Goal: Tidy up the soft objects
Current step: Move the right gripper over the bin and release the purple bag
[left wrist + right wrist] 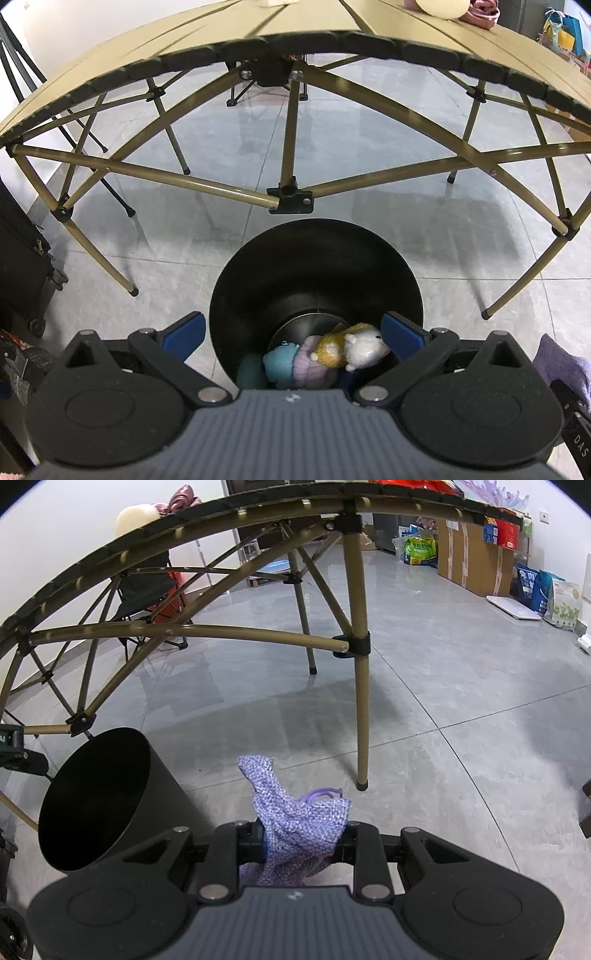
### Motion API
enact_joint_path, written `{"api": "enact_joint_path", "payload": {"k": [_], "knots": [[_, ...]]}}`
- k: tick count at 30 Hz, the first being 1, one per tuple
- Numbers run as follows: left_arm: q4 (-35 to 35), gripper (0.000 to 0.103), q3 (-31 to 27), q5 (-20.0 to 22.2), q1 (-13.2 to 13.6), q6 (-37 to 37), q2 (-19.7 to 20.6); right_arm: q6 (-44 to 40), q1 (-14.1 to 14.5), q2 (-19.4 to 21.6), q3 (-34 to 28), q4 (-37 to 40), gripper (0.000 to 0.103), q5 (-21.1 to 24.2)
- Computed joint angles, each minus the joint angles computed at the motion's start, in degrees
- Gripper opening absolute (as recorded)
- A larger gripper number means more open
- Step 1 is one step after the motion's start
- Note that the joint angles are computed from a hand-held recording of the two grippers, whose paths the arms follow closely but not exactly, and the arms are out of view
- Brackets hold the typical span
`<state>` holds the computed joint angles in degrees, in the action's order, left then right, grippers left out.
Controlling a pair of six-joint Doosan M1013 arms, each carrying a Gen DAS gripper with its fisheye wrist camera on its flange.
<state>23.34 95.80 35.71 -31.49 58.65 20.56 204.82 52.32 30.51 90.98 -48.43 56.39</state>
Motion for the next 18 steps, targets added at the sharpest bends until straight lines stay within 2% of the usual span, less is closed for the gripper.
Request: {"api": "enact_joint_path", "payload": {"k": [18], "knots": [[-3.0, 0.103, 2.6, -3.2, 3.1, 2.5, -3.4, -5.7, 0.5, 0.5, -4.4, 0.7, 0.024, 0.7]]}}
